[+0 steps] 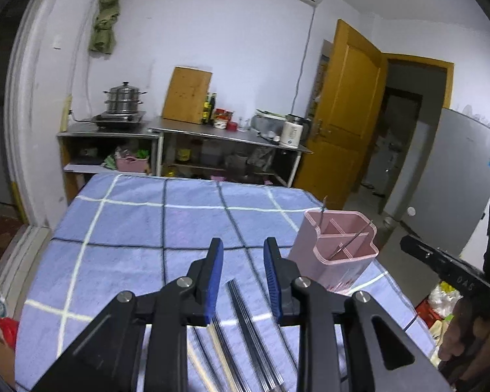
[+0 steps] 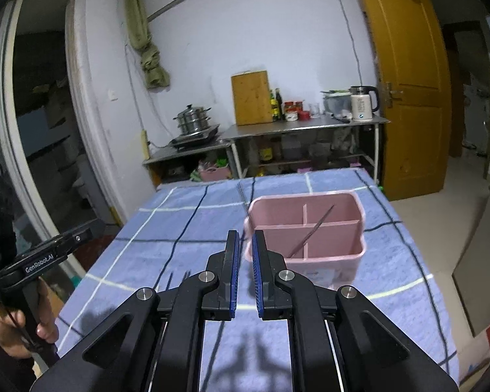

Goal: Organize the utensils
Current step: 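Open the left tool over the caddy while the right tool releases its stick, then grasp a wooden chopstick with the left tool while the right tool grasps another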

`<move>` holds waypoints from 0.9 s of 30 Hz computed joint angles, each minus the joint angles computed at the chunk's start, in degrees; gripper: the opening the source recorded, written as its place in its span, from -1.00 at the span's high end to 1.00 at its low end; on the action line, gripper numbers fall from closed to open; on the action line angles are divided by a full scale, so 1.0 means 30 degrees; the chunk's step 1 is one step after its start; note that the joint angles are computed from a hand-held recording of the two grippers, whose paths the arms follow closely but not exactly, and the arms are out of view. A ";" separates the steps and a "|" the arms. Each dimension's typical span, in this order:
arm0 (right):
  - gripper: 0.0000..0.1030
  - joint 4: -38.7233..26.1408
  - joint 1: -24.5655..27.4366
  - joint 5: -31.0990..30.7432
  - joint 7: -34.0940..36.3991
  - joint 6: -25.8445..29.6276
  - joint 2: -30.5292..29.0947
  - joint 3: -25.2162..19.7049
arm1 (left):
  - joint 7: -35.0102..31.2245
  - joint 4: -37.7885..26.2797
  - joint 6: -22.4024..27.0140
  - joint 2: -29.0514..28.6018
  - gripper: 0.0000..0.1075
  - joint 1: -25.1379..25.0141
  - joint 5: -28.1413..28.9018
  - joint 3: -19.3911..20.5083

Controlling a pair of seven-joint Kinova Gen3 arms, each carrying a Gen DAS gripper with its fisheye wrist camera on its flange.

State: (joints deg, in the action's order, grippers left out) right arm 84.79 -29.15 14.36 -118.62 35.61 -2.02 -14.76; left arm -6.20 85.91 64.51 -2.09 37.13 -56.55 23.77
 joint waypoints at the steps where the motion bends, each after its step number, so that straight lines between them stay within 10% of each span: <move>1: 0.84 0.0128 -0.0061 -0.0200 0.0109 -0.0034 -0.0043 -0.0037 | 0.0257 0.0187 0.0363 -0.0055 0.50 0.0092 -0.0093 0.0121; 10: 0.84 0.0911 -0.0823 0.0073 -0.0310 0.0375 0.0110 -0.0678 | 0.1558 0.1951 0.1281 -0.0764 0.50 -0.0101 0.1596 0.0520; 27: 0.84 0.0193 -0.2192 -0.2014 0.1538 0.0891 0.2161 -0.0024 | 0.0306 0.4587 -0.3508 -0.0916 0.51 -0.2714 0.6312 -0.0618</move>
State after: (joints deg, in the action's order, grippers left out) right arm 85.37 -35.73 8.32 -114.01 38.28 4.46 -14.83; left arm -5.29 99.67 53.99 -4.84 28.99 -37.61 21.92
